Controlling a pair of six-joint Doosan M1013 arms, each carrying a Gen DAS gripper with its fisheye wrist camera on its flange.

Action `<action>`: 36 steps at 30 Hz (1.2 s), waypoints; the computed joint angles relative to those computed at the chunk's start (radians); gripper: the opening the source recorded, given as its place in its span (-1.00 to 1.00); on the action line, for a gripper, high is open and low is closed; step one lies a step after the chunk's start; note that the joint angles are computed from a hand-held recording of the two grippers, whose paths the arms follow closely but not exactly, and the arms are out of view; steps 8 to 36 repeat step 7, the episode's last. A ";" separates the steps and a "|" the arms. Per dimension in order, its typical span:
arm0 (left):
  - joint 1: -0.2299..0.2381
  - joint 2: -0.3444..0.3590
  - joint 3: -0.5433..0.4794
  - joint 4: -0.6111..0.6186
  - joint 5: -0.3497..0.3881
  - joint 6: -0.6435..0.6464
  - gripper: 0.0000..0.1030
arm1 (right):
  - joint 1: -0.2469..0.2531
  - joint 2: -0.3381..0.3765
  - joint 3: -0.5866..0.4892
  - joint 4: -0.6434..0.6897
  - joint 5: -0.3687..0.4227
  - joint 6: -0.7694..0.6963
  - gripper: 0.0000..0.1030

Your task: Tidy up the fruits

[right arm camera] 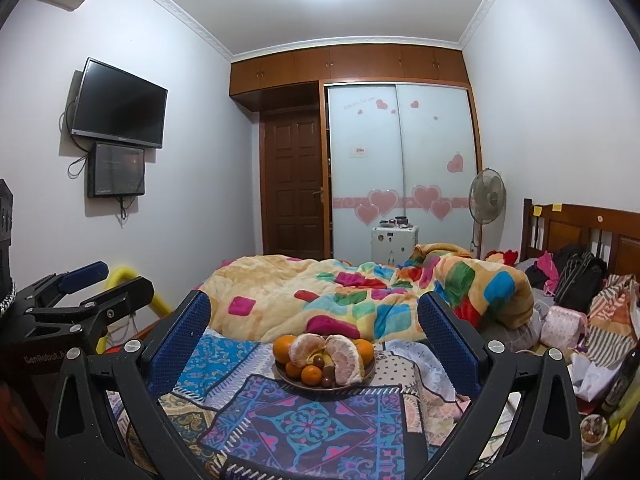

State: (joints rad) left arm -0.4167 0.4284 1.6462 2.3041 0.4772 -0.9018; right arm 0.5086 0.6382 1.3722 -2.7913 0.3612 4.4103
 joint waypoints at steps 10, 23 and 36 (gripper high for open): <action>-0.001 0.002 -0.004 -0.002 -0.008 0.008 1.00 | -0.002 0.002 -0.002 -0.006 -0.007 0.011 1.00; -0.001 0.002 -0.004 -0.002 -0.008 0.008 1.00 | -0.002 0.002 -0.002 -0.006 -0.007 0.011 1.00; -0.001 0.002 -0.004 -0.002 -0.008 0.008 1.00 | -0.002 0.002 -0.002 -0.006 -0.007 0.011 1.00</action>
